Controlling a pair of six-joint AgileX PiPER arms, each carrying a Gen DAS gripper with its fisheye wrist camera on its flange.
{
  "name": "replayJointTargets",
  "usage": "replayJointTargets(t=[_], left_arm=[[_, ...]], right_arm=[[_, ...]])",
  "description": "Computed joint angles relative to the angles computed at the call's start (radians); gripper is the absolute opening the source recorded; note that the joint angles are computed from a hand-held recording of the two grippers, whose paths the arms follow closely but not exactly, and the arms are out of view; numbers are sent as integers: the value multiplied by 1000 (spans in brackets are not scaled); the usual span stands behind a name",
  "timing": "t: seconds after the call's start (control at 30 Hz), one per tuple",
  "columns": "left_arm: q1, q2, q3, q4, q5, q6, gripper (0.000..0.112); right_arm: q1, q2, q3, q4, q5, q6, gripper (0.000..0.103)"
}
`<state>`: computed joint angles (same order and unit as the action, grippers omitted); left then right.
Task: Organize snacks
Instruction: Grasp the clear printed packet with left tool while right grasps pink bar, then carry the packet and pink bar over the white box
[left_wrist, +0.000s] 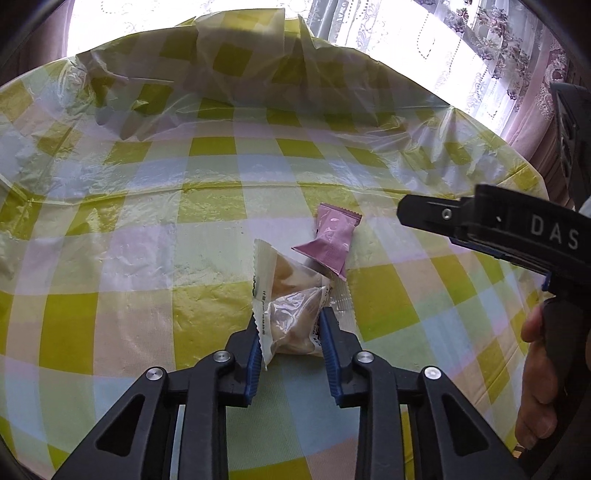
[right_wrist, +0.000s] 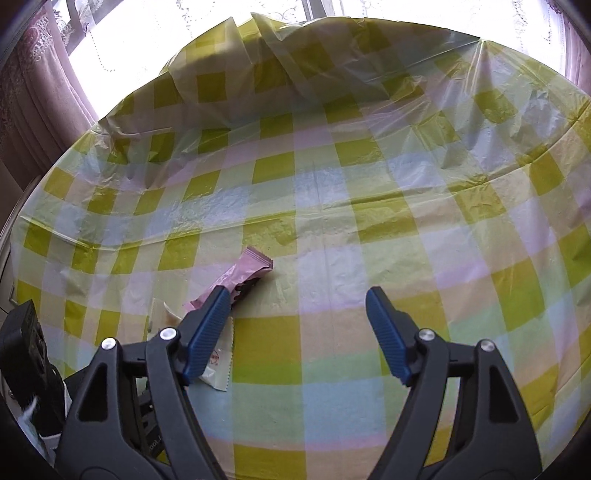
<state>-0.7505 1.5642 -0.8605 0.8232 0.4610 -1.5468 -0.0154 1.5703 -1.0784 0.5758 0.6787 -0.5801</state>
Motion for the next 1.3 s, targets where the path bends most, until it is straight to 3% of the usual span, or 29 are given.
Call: replayJointTargets(t=[0.4,0.57,0.63,0.7,0.83,1.03,1.3], left_arm=[[-69,-76,107,125,-11,-245,28],[-93,-110,150,168,-8,-340,27],[-90,-114,154,168,-12,-348,27],[-88,-115,157,168,-14,-353,27],[-94,-116,158,172,-8,-372,26],[-95,-116,160,172,-14,-384,26],[-157,-113,135,150,44,-386,25]], right_arm=[[187,124,-47,-123,-102,191,76],[242,143,-37,-240,-157,254,53],[243,134,-26,-270,-171,261,35],[231,123,-13,-266,-178,237,25],[196,93,27,-199,-187,138,24],[177,14,120,-228,-210,121,24],[143,-113,254,-279,-210,103,24]])
